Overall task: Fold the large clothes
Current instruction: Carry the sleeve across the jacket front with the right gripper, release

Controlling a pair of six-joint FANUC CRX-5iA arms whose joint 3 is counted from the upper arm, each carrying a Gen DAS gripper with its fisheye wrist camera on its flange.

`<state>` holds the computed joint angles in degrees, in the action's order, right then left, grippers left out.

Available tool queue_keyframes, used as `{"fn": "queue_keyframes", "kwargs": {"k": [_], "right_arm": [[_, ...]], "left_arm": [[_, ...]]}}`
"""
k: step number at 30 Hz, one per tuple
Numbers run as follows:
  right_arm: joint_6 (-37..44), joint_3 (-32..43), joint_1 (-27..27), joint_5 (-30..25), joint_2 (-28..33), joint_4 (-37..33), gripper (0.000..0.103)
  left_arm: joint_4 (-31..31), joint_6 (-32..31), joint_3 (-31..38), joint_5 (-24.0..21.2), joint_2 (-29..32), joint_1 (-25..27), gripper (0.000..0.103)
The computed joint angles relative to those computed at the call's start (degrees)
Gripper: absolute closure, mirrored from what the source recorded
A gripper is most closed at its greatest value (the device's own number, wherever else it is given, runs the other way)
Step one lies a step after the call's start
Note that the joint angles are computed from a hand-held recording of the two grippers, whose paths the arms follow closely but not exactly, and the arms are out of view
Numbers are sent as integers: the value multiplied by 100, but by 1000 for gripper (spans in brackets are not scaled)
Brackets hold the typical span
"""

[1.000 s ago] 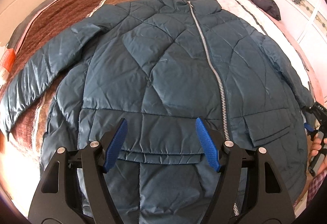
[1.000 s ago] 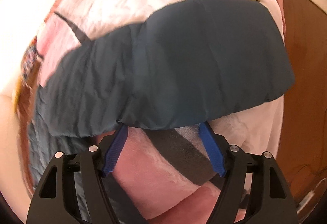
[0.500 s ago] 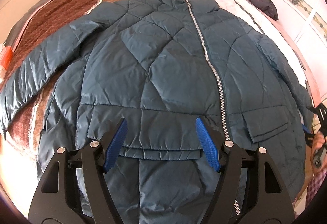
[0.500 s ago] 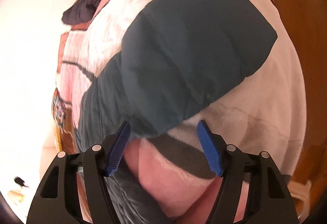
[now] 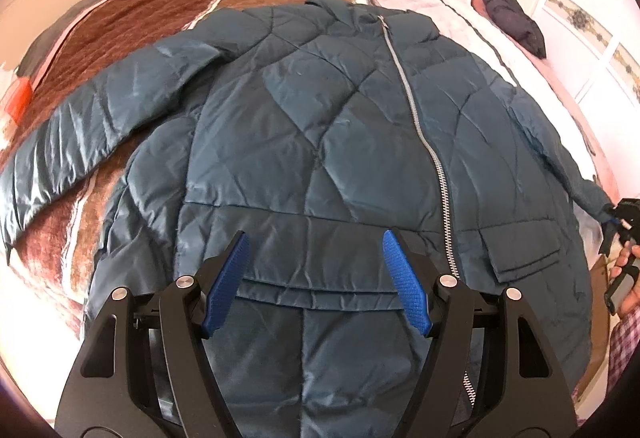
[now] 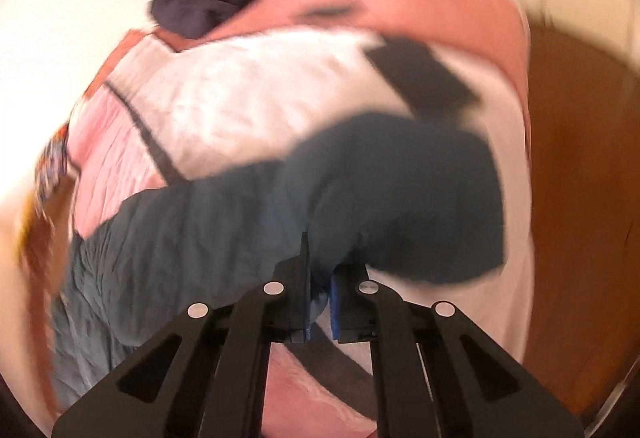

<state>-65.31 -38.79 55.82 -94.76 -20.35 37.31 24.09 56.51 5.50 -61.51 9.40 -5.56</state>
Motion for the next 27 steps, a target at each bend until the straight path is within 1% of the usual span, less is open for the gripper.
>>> {"fn": "queue_keyframes", "kwargs": {"k": [2, 3, 4, 6, 7, 8, 9, 11, 12, 13, 16, 17, 18, 19, 20, 21, 22, 24, 27], "right_arm": [[874, 424, -195, -288, 380, 276, 96], [1220, 564, -241, -363, 521, 460, 96], [1728, 772, -360, -406, 727, 738, 96], [2827, 1190, -611, -251, 1156, 1452, 96], [3294, 1378, -732, -84, 1356, 1769, 96], [3839, 1602, -867, 207, 1594, 2156, 96], [4177, 1740, -918, 431, 1729, 2388, 96], [5016, 2195, -1142, 1203, 2203, 2909, 96], [5247, 2361, -1216, 1474, 2372, 3036, 96], [5516, 2602, -1301, 1871, 2606, 3149, 96], [6147, 3294, -1446, 2783, 3248, 3120, 96], [6390, 3565, -1462, 2998, 3484, 3008, 96], [6851, 3919, -1472, 3277, 3761, 2675, 94], [7454, 4303, -1473, 3510, 4010, 2143, 76], [7880, 4566, -1476, 3731, 4180, 1674, 61], [8007, 4645, -1464, 3843, 4239, 1490, 40], [7871, 4577, -1435, 3962, 4245, 1534, 38], [7816, 4429, -1413, 4120, 4153, 1459, 38], [7531, 4121, -1414, 4197, 3873, 1308, 38]], "left_arm": [[66, -17, -19, 18, 22, 50, 35], [97, -42, -26, 35, 32, 75, 35], [117, -57, -34, 51, 32, 95, 35], [178, -78, -30, 86, 48, 135, 35], [214, -87, -45, 107, 41, 160, 35], [251, -79, -41, 138, 49, 188, 35], [286, -64, -33, 164, 59, 218, 35], [331, -17, -3, 208, 90, 260, 35], [350, 4, 11, 224, 100, 283, 35], [371, 26, 25, 251, 112, 311, 35], [387, 88, 64, 314, 129, 383, 35], [390, 107, 78, 329, 136, 411, 35], [373, 146, 106, 346, 149, 435, 35], [364, 172, 122, 356, 157, 461, 35], [367, 201, 161, 349, 183, 486, 35], [374, 226, 187, 356, 205, 515, 35], [381, 230, 192, 369, 209, 534, 35], [360, 238, 230, 406, 250, 550, 35], [354, 228, 374, 408, 356, 524, 35]]}}
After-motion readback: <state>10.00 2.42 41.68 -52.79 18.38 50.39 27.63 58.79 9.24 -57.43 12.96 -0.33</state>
